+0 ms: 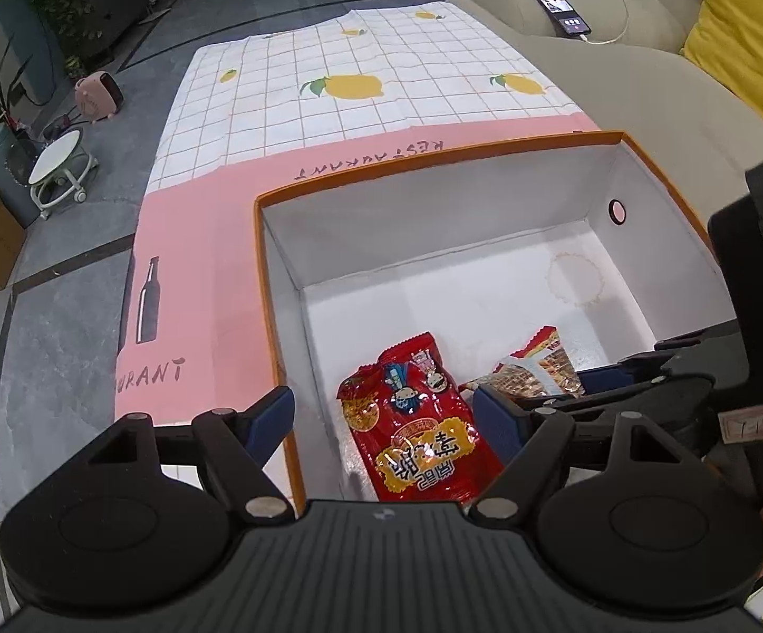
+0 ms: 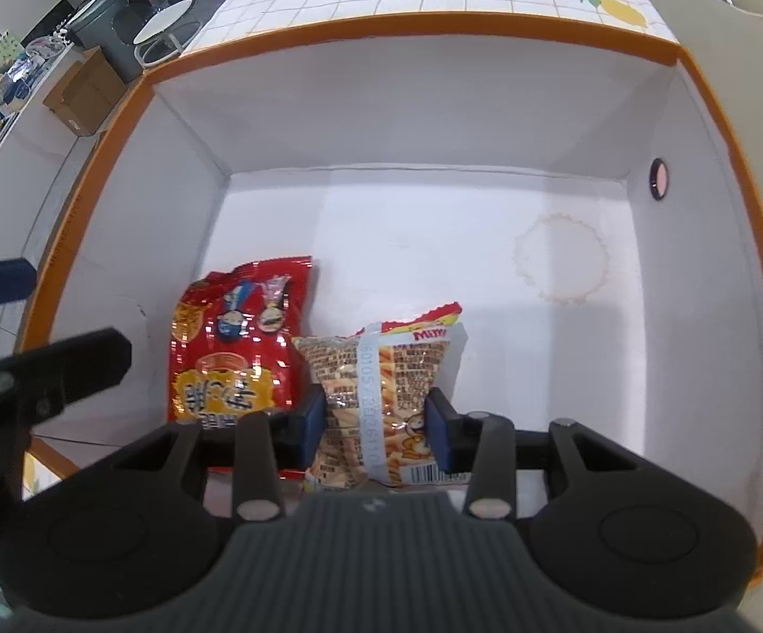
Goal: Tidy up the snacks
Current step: 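Withdraw both tools from the box back toward the snack pile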
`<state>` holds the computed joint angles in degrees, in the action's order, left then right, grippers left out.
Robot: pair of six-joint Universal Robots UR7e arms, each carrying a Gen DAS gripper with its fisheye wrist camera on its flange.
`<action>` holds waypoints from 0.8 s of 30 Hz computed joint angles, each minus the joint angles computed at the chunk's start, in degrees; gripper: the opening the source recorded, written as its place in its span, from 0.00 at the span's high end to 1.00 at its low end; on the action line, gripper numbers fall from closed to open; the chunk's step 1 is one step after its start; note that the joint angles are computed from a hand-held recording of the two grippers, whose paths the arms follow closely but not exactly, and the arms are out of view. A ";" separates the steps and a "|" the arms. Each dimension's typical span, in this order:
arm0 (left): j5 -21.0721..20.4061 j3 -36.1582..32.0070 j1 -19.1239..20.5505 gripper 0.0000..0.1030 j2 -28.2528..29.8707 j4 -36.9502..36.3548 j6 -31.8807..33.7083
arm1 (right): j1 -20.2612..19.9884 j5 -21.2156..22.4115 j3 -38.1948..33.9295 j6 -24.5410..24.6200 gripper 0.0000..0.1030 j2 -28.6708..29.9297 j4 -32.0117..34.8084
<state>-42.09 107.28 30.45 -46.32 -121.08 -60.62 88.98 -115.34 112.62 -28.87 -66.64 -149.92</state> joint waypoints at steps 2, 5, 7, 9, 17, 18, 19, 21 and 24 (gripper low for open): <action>-0.33 0.54 -0.19 0.13 -0.47 -0.52 -0.20 | 0.05 0.11 -0.06 0.75 0.58 -0.32 0.73; -0.31 1.53 -0.72 0.15 -1.21 -1.63 -0.89 | 0.61 -0.36 0.44 0.53 0.50 -1.20 0.15; -0.36 2.14 -1.33 0.18 -1.68 -1.86 -1.54 | 0.92 -0.05 0.74 0.43 0.49 -2.19 0.11; -0.46 2.60 -2.07 0.23 -2.07 -1.92 -1.90 | 1.31 0.21 1.28 0.14 0.48 -3.55 -0.38; -0.21 4.24 -6.48 0.35 -3.53 -1.90 -4.99 | 2.85 1.00 5.53 -2.92 0.46 -11.22 -2.40; 0.11 4.49 -7.26 0.36 -3.73 -1.50 -5.90 | 3.00 1.22 6.42 -3.40 0.45 -12.71 -2.65; 0.49 4.81 -8.09 0.39 -3.96 -1.15 -6.76 | 3.08 1.63 7.41 -4.01 0.44 -14.38 -2.92; 1.52 5.67 -9.86 0.40 -4.50 -0.66 -8.57 | 2.96 2.73 9.50 -5.37 0.44 -17.86 -3.70; 2.92 6.94 -12.55 0.41 -5.27 0.18 -12.14 | 2.54 4.08 12.64 -7.00 0.43 -22.82 -4.74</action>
<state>-39.17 114.22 17.89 -51.59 -120.90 -72.75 91.52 -111.26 125.26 -35.87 -89.46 -154.66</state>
